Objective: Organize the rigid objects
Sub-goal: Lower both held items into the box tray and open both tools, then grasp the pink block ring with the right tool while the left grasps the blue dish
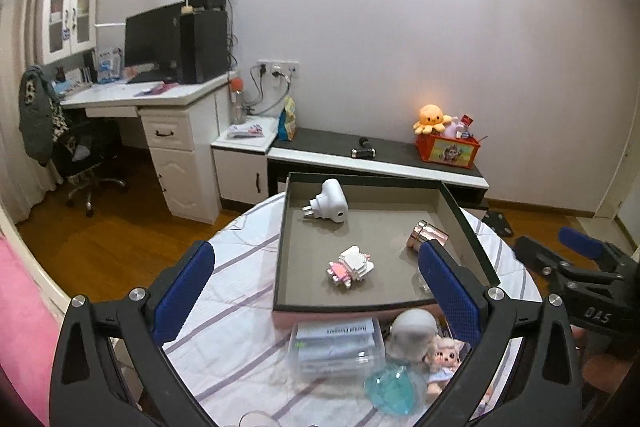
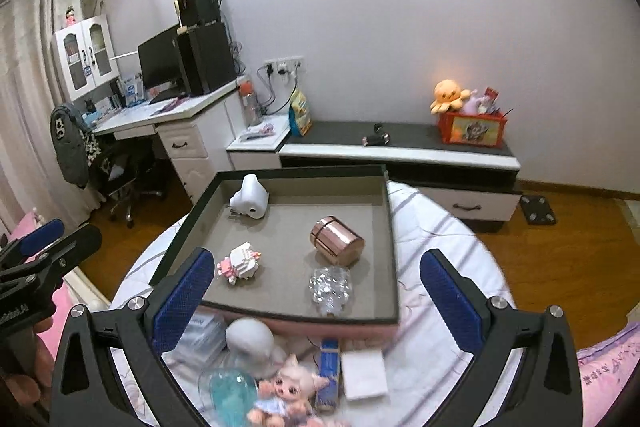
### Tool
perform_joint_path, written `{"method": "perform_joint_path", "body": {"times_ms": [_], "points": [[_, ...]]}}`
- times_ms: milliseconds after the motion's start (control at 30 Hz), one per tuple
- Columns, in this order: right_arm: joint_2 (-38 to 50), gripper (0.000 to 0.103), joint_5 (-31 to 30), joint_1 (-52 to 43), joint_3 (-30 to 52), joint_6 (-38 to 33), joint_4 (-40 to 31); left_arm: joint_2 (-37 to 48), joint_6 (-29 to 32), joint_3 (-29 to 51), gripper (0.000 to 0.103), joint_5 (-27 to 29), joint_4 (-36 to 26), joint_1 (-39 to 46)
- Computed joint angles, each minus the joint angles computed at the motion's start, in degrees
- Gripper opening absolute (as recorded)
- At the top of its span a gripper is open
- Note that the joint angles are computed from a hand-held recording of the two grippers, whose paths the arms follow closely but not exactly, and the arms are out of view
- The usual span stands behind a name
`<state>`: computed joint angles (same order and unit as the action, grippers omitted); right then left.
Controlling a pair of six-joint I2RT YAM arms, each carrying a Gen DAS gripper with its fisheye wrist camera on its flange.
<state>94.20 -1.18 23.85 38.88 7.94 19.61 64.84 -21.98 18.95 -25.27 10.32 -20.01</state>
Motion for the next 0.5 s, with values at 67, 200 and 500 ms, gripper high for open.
{"method": "perform_joint_path", "body": {"times_ms": [67, 200, 500], "points": [[-4.17, 0.103, 1.46, 0.47, -3.86, 0.54, 1.17, -4.0, -1.54, -1.37, 0.103, -2.86, -2.6, -2.88], [-12.85, 0.103, 4.96, 1.35, -10.99, 0.52, 2.11, -10.26, -5.35, -3.17, 0.103, -10.14, -8.44, -9.34], [-25.18, 0.103, 10.71, 5.58, -20.72, 1.59, 0.53, -20.77, -16.29, -7.27, 0.103, -19.28, -20.03, -20.61]]}}
